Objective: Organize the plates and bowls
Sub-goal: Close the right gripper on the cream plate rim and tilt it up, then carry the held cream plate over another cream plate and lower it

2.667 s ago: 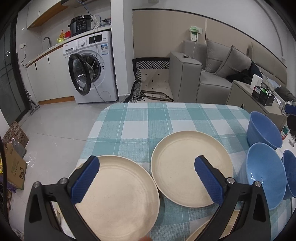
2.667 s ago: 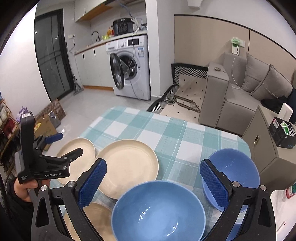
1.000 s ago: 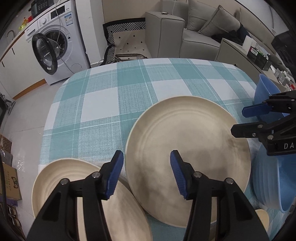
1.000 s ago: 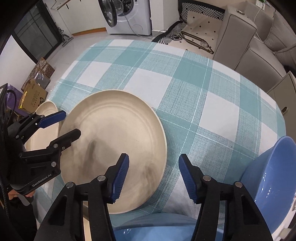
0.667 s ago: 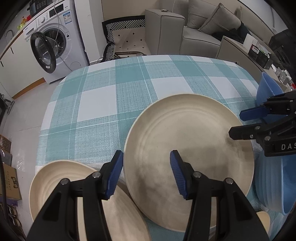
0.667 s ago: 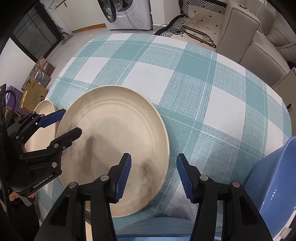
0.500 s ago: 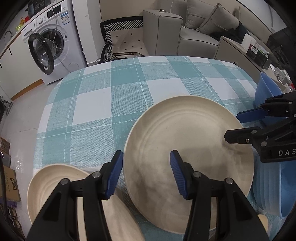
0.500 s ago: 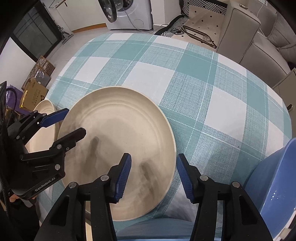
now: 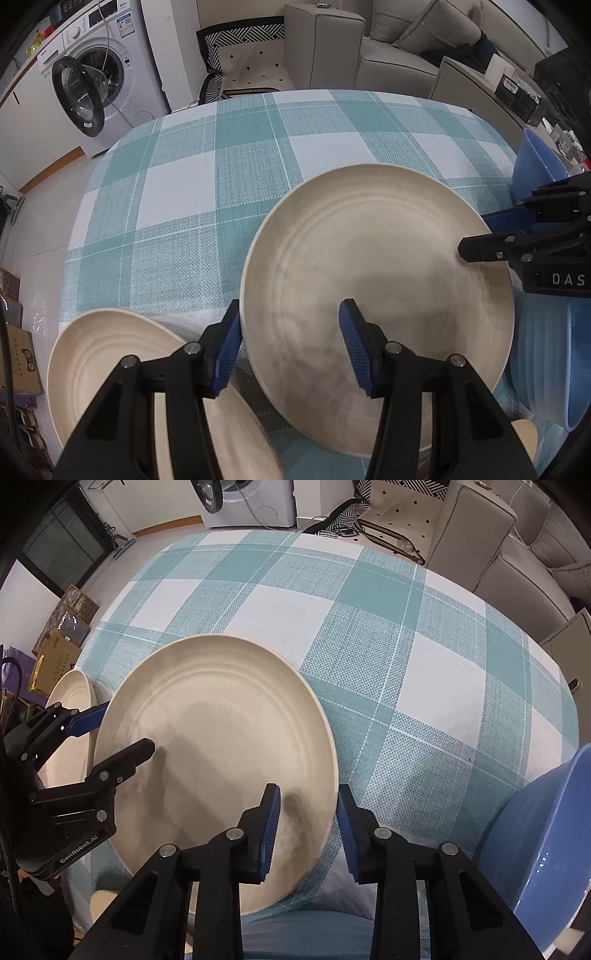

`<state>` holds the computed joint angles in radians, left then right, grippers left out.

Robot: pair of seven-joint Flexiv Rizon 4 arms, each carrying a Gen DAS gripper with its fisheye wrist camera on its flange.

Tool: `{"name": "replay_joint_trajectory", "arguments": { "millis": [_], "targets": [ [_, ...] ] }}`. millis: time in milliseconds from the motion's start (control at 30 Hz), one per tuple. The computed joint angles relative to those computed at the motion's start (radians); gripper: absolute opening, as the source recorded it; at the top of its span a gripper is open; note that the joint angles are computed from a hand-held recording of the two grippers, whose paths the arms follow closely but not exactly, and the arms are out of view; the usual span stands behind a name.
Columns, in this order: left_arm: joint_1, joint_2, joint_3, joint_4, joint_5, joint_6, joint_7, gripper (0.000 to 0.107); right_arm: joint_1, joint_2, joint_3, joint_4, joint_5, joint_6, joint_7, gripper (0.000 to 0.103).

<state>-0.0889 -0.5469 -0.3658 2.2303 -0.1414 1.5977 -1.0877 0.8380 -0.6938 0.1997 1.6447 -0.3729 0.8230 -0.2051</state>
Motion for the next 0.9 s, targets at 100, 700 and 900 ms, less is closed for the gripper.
{"name": "replay_joint_trajectory", "arguments": {
  "millis": [100,700,900],
  "targets": [
    [-0.008,-0.008,0.004,-0.008,-0.002,0.013,-0.012,0.051,0.005,0.005,-0.014,0.013,-0.014,0.012,0.02,0.032],
    [-0.039,0.012,0.033,-0.002,-0.013,-0.041,-0.009,0.052,-0.004,0.028,-0.007,0.073,-0.02,0.047,0.052,0.021],
    [-0.075,0.015,0.073,-0.002,-0.015,-0.02,-0.035,0.038,0.01,0.037,-0.019,0.078,-0.05,0.021,0.08,0.014]
  ]
}}
